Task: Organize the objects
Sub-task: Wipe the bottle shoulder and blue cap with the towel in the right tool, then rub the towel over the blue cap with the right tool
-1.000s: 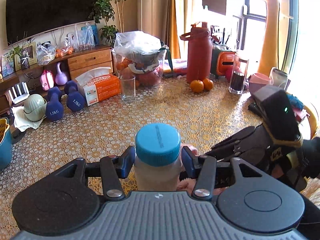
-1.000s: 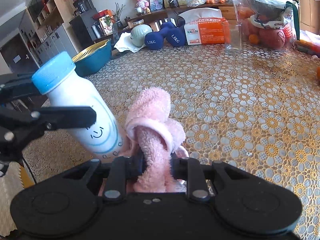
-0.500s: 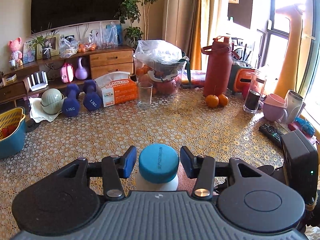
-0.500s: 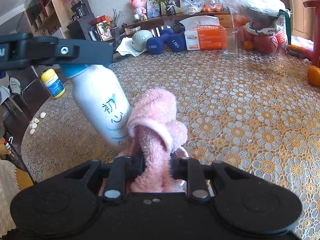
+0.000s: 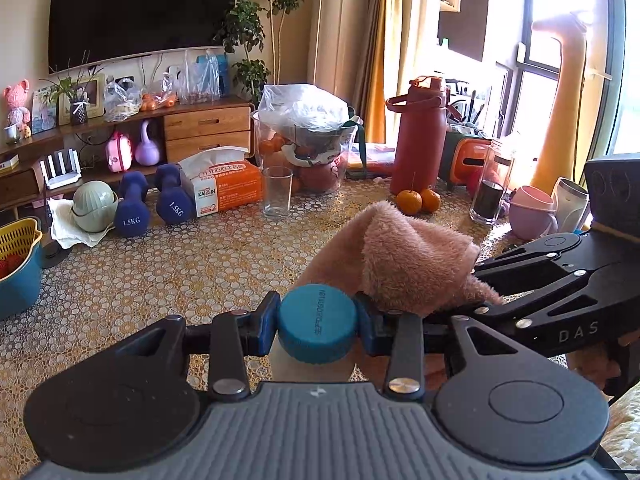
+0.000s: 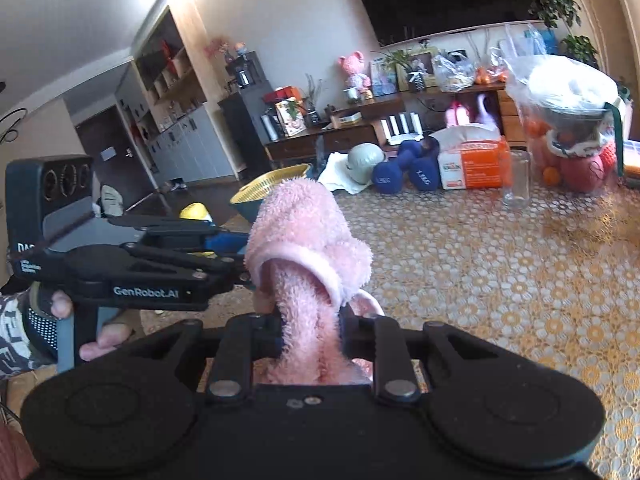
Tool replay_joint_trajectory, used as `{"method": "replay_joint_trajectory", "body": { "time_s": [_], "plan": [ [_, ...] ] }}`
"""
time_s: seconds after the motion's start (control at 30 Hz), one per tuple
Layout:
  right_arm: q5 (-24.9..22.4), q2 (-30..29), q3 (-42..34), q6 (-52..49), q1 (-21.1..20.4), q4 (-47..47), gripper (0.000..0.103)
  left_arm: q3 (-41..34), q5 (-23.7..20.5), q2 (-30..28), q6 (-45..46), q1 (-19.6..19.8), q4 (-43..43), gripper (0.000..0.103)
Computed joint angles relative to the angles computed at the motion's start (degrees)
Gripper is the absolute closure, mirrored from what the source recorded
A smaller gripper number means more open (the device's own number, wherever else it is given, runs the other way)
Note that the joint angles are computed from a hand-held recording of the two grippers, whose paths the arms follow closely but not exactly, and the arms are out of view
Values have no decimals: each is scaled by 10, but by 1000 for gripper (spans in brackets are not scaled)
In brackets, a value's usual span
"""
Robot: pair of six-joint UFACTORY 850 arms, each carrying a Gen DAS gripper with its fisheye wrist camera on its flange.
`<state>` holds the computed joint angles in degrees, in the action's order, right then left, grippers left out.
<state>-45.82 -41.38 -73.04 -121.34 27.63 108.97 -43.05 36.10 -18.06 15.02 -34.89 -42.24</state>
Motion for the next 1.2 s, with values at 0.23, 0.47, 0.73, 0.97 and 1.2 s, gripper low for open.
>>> {"method": "replay_joint_trajectory", "body": {
  "time_s": [0.23,0.47,0.73,0.97,1.2],
  "plan": [
    [35,-47,-52,52,14,-20,82,2,-2,1,-11,6,12,64],
    [94,-89,-100,99,26,-48,82,5,-3,1,-20,11,40,64],
    [113,-108,-104,135,30,-90,82,11,-8,7,-37,20,61,64],
    [99,-74,-49,77,34,-83,82,34,1,22,-60,20,85,64],
    [46,-37,-32,29,8,-40,83,60,15,37,-90,22,128,64]
  ]
}}
